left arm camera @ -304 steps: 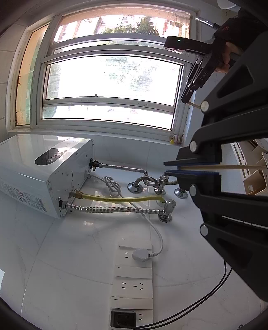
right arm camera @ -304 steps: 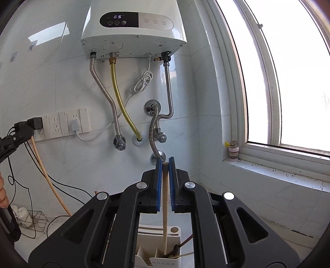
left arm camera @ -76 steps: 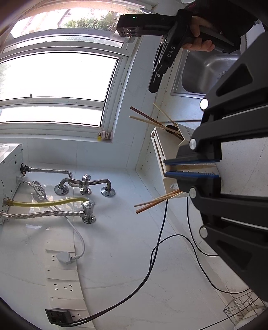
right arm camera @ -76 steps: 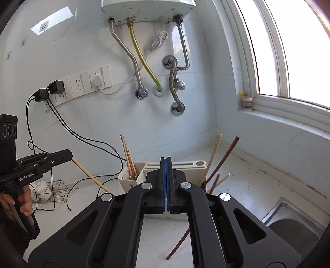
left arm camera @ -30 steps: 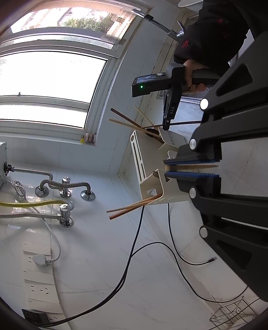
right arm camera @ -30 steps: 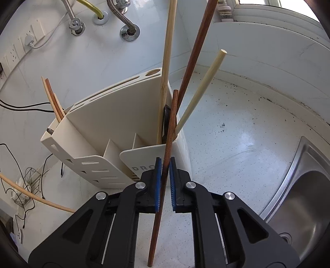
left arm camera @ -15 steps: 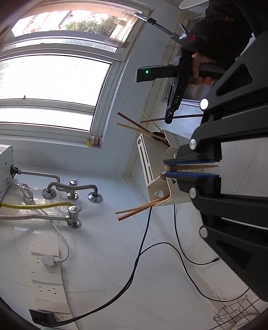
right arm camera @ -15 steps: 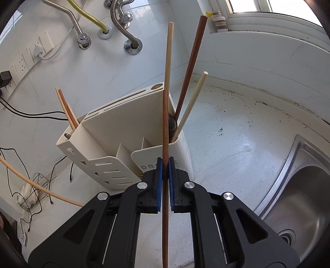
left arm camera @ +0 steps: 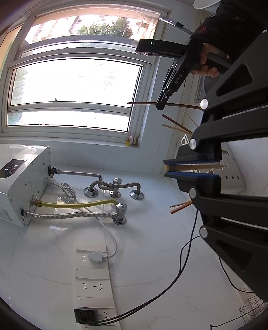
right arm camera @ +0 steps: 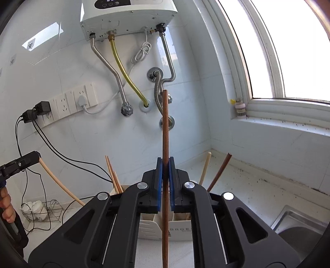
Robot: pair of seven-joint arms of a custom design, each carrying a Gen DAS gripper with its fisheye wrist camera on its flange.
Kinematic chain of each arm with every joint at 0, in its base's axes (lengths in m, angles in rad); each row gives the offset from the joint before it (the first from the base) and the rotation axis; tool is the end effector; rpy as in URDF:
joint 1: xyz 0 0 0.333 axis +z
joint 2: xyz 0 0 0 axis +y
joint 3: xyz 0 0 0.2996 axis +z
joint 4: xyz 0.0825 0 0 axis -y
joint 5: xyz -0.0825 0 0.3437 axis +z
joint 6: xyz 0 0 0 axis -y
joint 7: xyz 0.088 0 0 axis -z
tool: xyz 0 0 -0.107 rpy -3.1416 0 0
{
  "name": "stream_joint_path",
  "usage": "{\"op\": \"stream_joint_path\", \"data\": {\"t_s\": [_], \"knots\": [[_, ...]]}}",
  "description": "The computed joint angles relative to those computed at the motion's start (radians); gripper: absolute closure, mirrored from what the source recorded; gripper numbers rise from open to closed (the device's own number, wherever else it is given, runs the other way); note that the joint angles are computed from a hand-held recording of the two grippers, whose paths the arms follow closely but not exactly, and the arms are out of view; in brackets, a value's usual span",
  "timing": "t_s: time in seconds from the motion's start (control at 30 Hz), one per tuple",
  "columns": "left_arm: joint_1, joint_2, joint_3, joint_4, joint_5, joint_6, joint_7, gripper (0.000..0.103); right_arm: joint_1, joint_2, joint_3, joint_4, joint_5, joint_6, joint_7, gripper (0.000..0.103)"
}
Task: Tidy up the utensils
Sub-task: 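Carry both chopsticks up over the holder and lower them into it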
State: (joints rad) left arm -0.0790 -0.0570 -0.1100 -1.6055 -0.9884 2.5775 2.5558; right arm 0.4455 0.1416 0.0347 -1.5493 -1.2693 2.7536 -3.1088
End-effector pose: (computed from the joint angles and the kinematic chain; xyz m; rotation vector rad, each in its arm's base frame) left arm 0.5370 -0.0906 0.7394 -1.0099 1.9350 -1.4979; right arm 0.5219 0.3139 0.6551 -1.2104 1.4385 -0.8429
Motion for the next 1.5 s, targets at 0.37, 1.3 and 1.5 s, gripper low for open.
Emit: {"op": "stream_joint_path", "data": {"t_s": [0.37, 1.3, 1.5], "knots": [[0.004, 0.114, -0.043, 0.176, 0.039, 0.106, -0.044, 0.097, 0.045, 0.136, -0.058, 0.229, -0.002, -0.06, -0.104, 0.098], [0.055, 0.385, -0.12, 0.356, 0.401, -0.022, -0.302, 0.097, 0.118, 0.4, -0.26, 0.397, 0.088, 0.076, -0.119, 0.098], [0.054, 0.405, -0.114, 0.373, 0.447, -0.052, -0.348, 0.097, 0.111, 0.393, -0.24, 0.36, 0.151, 0.077, -0.179, 0.098]]}}
